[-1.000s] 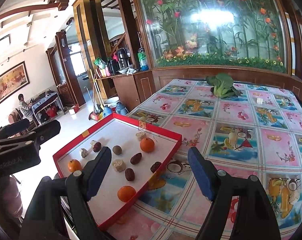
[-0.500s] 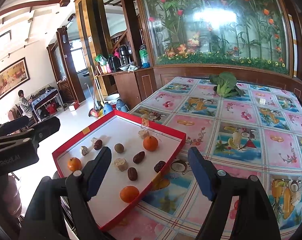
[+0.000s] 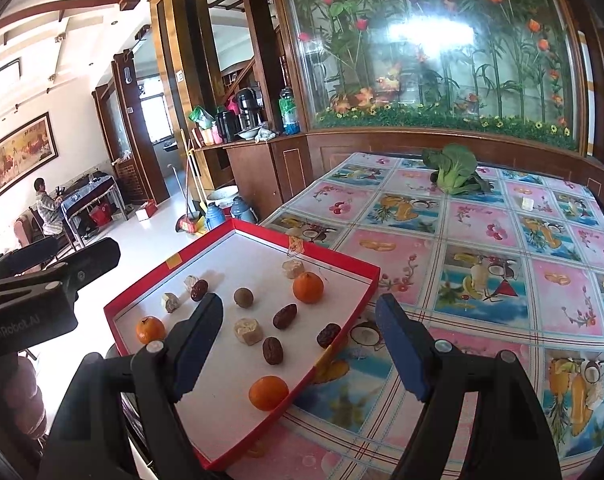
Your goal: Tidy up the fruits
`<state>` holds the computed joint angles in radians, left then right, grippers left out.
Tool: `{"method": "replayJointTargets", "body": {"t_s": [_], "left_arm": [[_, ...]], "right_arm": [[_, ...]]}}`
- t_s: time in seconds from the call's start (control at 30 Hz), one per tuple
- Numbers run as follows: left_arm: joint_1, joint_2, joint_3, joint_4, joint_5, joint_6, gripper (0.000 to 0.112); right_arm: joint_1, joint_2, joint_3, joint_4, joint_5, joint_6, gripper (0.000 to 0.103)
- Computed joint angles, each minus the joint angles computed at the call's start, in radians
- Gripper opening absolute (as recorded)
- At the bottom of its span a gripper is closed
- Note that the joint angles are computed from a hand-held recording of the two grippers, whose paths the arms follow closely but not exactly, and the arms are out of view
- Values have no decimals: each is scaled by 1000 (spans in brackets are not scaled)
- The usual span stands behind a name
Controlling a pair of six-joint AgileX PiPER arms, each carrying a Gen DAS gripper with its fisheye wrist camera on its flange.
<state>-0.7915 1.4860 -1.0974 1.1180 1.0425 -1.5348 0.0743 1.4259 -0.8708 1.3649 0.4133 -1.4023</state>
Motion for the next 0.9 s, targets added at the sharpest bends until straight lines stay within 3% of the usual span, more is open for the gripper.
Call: {"method": "replayJointTargets", "body": {"t_s": [0.9], "left_arm": [[53, -50, 113, 32, -66, -86, 103]], "right_arm": [[119, 15, -18, -101, -104, 119, 79]]}}
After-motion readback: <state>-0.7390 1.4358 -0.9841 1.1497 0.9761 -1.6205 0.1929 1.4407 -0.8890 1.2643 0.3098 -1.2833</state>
